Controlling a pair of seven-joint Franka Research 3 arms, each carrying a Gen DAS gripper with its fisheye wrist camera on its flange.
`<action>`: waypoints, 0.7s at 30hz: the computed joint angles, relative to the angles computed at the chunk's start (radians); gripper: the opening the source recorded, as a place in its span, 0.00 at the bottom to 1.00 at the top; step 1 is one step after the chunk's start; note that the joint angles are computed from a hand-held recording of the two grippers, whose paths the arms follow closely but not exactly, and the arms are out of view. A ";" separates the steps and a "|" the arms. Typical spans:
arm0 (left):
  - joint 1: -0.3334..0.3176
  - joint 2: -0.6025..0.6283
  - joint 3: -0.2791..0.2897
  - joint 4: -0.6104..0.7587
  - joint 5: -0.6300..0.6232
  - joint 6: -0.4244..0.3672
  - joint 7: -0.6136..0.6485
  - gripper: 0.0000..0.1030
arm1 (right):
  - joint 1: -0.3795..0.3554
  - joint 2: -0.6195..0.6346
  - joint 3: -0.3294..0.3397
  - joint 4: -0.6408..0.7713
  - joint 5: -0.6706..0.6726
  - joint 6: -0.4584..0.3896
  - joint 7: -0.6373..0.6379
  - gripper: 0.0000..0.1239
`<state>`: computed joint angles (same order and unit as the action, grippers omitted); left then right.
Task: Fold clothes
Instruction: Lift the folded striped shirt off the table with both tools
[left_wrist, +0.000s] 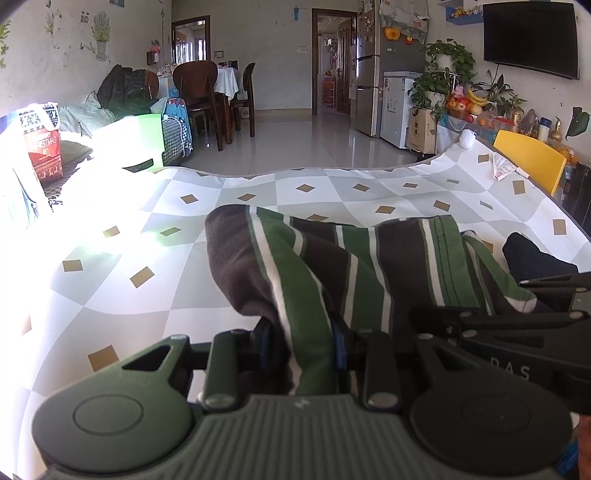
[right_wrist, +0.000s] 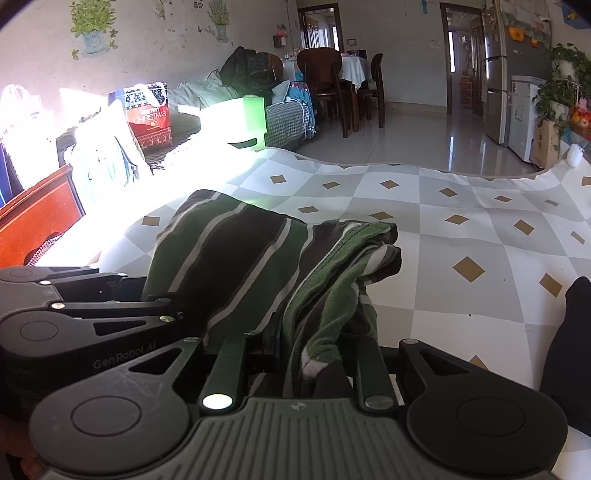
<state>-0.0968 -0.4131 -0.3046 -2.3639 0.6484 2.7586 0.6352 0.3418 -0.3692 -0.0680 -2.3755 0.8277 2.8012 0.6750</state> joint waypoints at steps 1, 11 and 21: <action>0.002 0.001 -0.003 0.003 0.003 -0.001 -0.003 0.28 | -0.001 -0.002 0.000 -0.001 0.000 0.000 0.000 0.16; -0.004 0.002 -0.017 0.026 0.028 -0.038 -0.020 0.28 | -0.003 -0.013 -0.006 0.002 0.000 -0.010 0.009 0.16; -0.007 -0.013 -0.025 0.043 0.057 -0.075 -0.045 0.28 | 0.006 -0.027 -0.013 0.006 0.032 -0.015 -0.017 0.16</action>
